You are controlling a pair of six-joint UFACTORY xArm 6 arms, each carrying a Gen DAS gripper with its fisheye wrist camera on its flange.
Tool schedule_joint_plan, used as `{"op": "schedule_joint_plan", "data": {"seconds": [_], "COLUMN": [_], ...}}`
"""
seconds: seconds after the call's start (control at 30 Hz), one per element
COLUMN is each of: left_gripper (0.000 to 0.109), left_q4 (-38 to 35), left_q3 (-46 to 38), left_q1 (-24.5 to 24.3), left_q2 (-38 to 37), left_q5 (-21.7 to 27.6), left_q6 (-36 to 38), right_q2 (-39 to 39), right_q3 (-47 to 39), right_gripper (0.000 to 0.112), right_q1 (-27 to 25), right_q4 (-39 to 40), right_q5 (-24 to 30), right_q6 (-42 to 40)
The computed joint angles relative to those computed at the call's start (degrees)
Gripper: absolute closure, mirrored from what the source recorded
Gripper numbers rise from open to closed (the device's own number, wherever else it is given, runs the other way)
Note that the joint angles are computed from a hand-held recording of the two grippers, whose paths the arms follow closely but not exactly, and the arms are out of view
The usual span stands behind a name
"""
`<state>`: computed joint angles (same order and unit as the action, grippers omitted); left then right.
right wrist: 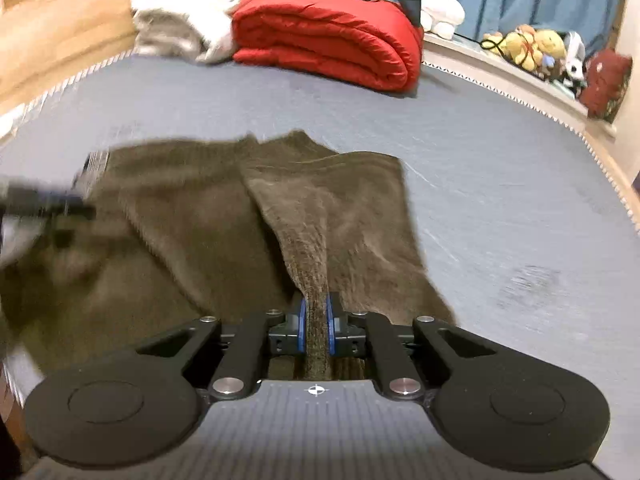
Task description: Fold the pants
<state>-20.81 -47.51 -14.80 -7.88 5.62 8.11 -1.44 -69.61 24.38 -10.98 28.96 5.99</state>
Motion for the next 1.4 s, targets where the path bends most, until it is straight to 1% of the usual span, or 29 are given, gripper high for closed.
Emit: {"op": "schedule_joint_plan", "data": {"seconds": [0.07,0.13,0.2,0.23,0.27,0.33,0.37,0.4,0.43,0.47,0.5,0.53,0.57,0.6,0.67,0.77,0.83,0.9,0.93,0.97,1.03,1.07,1.13,1.2,1.3,1.4], "left_gripper": [0.058,0.057,0.057,0.054,0.052,0.046,0.044,0.043,0.042,0.041,0.040,0.040,0.040,0.040,0.040,0.040,0.040,0.040,0.040,0.040,0.040,0.040,0.040,0.040,0.038,0.036], "left_q4": [-4.9,-5.5,-1.6,-1.8,-3.4,-7.2,-7.3,-6.5,-4.7,-3.0,-1.9,-1.1,-0.4,-0.2,-0.6,-1.6,-0.7,0.5,1.5,1.4,-2.0,-4.2,-7.8,-9.6,-7.0,-3.8], "left_q3": [0.8,1.3,0.7,0.2,-0.2,-1.2,-1.8,-2.0,-1.8,-1.6,-1.6,-1.5,-1.4,-1.4,-1.5,-1.8,-1.7,-1.7,-1.5,-1.5,-1.4,-1.5,-1.8,-1.8,-1.4,-1.3], "left_q1": [-0.8,-1.1,-0.8,-0.9,-1.1,-1.2,-1.1,-1.1,-1.3,-1.5,-1.6,-1.6,-1.7,-1.7,-1.8,-1.7,-1.6,-1.5,-1.4,-1.4,-1.3,-1.4,-1.4,-1.5,-1.6,-1.7], "left_q2": [-0.3,0.1,1.0,1.5,2.0,3.1,3.7,4.0,4.2,4.3,4.4,4.6,4.8,4.9,5.2,5.5,5.7,6.0,6.2,6.2,6.0,6.0,6.2,6.2,6.2,6.5], "left_q5": [-0.5,0.0,2.6,3.8,4.5,6.7,8.1,8.7,8.1,7.6,7.4,7.0,6.6,6.2,5.6,5.2,4.5,3.5,2.9,2.6,2.4,2.2,2.3,2.3,1.6,1.0], "left_q6": [4.6,5.8,2.7,2.8,4.0,7.1,7.4,7.2,6.7,6.2,5.8,5.3,4.7,4.6,4.4,4.2,2.7,1.0,-0.2,-0.4,1.8,3.3,5.8,7.3,6.6,4.9], "right_q2": [-5.5,-11.0,-14.6,-15.8,-16.8,-16.8,-17.3,-18.0,-18.7,-19.6,-20.2,-20.5,-20.6,-20.1,-18.2,-13.8,-10.5,-5.2,-3.7,-0.9,3.9,5.6,9.8,12.0,16.1,18.4], "right_q3": [5.2,10.3,14.2,16.0,18.1,18.7,19.3,19.9,20.2,20.8,21.4,21.8,22.2,22.2,21.4,17.7,15.3,10.8,9.9,7.6,3.4,1.7,-2.5,-4.7,-8.6,-10.4], "right_gripper": [0.102,0.102,0.102,0.103,0.103,0.102,0.102,0.101,0.098,0.096,0.092,0.080,0.073,0.066,0.066,0.064,0.062,0.061,0.060,0.060,0.060,0.060,0.057,0.053,0.047,0.047], "right_q1": [-1.1,-2.4,-3.5,-3.9,-4.3,-4.1,-3.6,-3.5,-3.7,-4.1,-4.3,-4.5,-4.5,-4.4,-4.0,-2.7,-1.5,0.6,1.6,2.8,5.1,6.1,7.6,8.7,10.2,11.0], "right_q4": [1.5,3.1,1.2,-1.1,-3.4,-4.3,-6.6,-7.2,-6.2,-4.8,-4.4,-4.6,-5.7,-6.4,-7.5,-16.7,-17.0,-16.5,-16.7,-15.5,-12.7,-13.0,-16.5,-18.7,-16.3,-18.2], "right_q5": [1.8,4.7,7.6,8.4,9.4,13.2,13.1,11.8,10.3,7.4,4.9,1.7,-2.3,-5.7,-10.7,-13.9,-15.2,-14.0,-13.6,-12.7,-10.4,-9.0,-7.0,-5.9,-4.3,-2.7], "right_q6": [-3.7,-5.6,-3.1,-0.6,2.7,3.6,4.2,4.9,5.5,6.3,7.0,8.0,9.7,10.9,11.0,16.9,16.5,14.3,13.4,10.9,5.5,4.7,5.4,5.3,0.0,-2.2]}}
